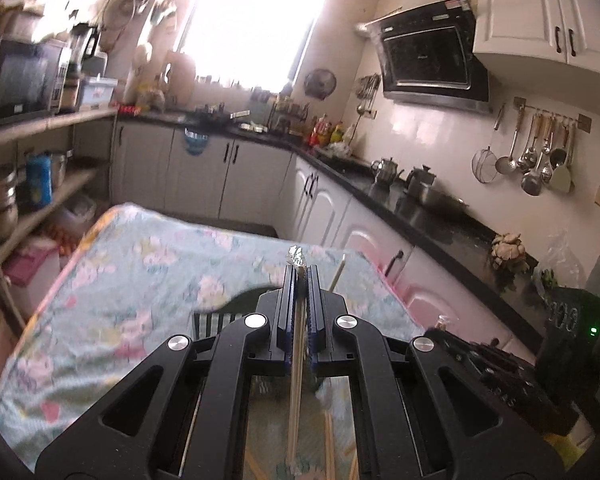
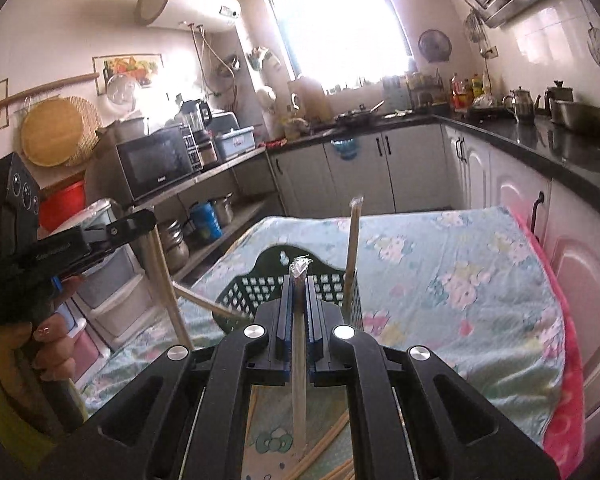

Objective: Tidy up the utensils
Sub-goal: 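Raise the held chopsticks upright with both tools and carry them above the caddy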

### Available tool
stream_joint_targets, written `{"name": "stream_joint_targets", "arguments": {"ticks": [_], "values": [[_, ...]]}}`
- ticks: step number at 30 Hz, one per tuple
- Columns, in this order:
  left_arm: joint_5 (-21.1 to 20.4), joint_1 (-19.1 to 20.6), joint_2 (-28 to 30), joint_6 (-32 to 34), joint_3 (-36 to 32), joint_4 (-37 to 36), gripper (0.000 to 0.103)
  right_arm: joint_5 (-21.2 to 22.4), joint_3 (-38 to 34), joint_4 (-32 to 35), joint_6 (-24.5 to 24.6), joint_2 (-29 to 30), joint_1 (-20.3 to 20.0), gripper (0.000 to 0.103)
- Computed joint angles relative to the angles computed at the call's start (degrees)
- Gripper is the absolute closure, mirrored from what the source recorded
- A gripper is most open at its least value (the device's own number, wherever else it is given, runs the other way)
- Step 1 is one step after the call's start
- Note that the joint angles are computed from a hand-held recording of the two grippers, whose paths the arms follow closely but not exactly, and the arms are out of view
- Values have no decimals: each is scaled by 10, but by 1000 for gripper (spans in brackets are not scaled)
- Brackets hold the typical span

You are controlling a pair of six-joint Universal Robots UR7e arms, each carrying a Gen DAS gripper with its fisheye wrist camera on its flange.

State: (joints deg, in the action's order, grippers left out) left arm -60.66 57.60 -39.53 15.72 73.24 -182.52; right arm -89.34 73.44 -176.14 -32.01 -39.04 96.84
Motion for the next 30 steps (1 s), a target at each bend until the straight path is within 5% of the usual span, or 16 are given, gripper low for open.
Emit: {"name": "stream_joint_targets", "arguments": {"ticks": [21,30], "values": [[43,-16,167,160,-253,-76,102,40,-124,-17,-11,46,15,97],[37,5,197,160,-281,-82,102,58,-213,-21,-25,97,16,97]]}}
